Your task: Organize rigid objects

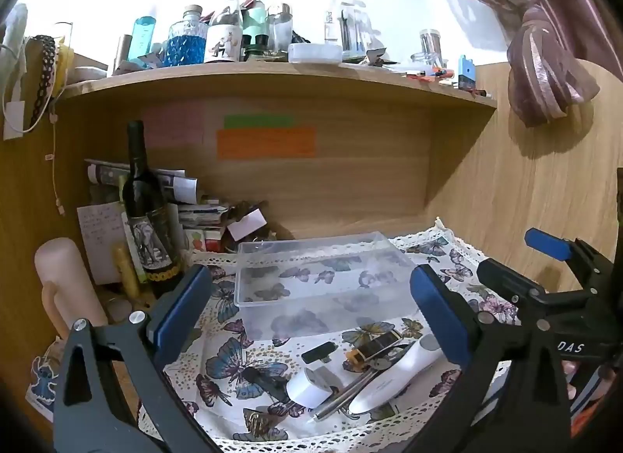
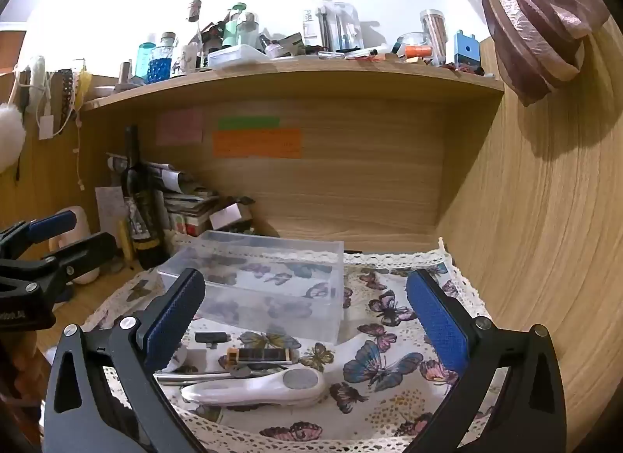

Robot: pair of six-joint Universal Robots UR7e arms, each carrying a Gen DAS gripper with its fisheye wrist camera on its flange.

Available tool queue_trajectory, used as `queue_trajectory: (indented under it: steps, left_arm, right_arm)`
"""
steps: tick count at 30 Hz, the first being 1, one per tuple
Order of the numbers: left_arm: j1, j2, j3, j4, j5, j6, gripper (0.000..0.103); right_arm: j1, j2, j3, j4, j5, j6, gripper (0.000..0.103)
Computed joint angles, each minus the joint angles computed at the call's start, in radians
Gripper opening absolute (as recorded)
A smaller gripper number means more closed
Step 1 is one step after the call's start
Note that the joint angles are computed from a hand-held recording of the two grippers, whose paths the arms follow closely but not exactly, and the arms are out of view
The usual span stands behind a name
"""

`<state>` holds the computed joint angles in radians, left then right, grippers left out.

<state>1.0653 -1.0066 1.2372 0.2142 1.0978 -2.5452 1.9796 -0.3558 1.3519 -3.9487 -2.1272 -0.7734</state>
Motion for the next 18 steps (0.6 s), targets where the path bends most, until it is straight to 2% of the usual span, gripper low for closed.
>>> queue_trajectory:
  steps: [13, 14, 18]
  left_arm:
    - [-0.014, -0.011, 0.029, -0.05, -0.027, 0.011, 0.103]
    - [-0.008, -0.017, 0.027, -0.035, 0.008, -0.001, 0.103]
    - [-0.008, -0.017, 0.028, -0.037, 0.007, -0.001, 0.103]
  right_arm:
    - [-0.005, -0.003, 0.006, -0.007, 0.014, -0.01, 0.103]
    - [-0.004, -0.001, 0.005, -0.009, 0.013, -0.011, 0.103]
    - [0.001, 0.001, -0.002, -0.003, 0.013, -0.009, 0.103]
